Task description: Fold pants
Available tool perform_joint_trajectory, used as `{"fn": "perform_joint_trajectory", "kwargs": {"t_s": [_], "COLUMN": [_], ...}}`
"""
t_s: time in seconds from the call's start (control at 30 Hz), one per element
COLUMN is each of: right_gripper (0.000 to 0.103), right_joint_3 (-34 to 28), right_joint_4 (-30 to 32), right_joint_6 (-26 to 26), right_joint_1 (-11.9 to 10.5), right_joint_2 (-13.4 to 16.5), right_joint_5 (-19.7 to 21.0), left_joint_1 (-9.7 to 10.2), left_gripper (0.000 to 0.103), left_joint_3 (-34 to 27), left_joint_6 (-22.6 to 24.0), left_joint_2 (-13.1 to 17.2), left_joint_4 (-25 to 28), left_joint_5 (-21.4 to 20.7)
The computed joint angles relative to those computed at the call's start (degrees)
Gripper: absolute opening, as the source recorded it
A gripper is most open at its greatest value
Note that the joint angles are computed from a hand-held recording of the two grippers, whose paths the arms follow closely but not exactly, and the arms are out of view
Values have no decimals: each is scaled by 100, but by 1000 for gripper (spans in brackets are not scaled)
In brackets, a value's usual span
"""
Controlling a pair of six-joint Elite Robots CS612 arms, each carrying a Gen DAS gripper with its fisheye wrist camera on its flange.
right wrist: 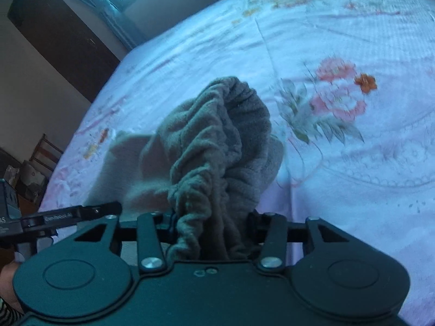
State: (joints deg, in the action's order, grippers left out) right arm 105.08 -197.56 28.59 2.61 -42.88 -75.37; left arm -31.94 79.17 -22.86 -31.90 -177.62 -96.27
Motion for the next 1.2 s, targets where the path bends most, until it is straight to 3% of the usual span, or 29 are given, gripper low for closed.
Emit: {"fn": "perform_joint_trajectory", "kwargs": {"t_s": [0.23,0.43,0.63,0.87,0.97,1.03,1.07,1.1,1.13,1.2], "right_gripper": [36,36,36,36,42,66,70,76,76,76], "right_joint_3": [-203,-768,-1984,-3269,-3575,-3613,-3577,-3503,-3419,-3268], "right_joint_4": [-397,-526,-90,1129,1663,1834,1790,1734,1692,1581], "right_joint_6": [-249,-285,-47,-219,-284,-76,22,61,91,152], "right_joint_1": [94,54,-167,-293,-294,-298,-306,-303,-305,-308], "right_joint_2": [-74,99,649,1372,1610,1671,1679,1658,1618,1529], "right_joint_5": [-41,-58,200,224,10,-142,-192,-286,-316,-415], "left_joint_1": [41,137,288,327,305,300,288,264,247,223], "left_gripper": [28,28,28,28,47,58,72,93,99,102], "left_joint_3": [-229,-1228,-3071,-5689,-6263,-6328,-6256,-6225,-6055,-5629], "left_joint_6": [-343,-369,-55,368,473,558,660,727,747,776], "left_joint_2": [57,398,1191,2632,3002,3046,3005,2974,2871,2635], "left_joint_4": [-584,-496,550,2464,2862,2991,3000,3090,3095,2919], "left_joint_5": [-140,94,489,681,857,867,955,1131,1258,1511]}}
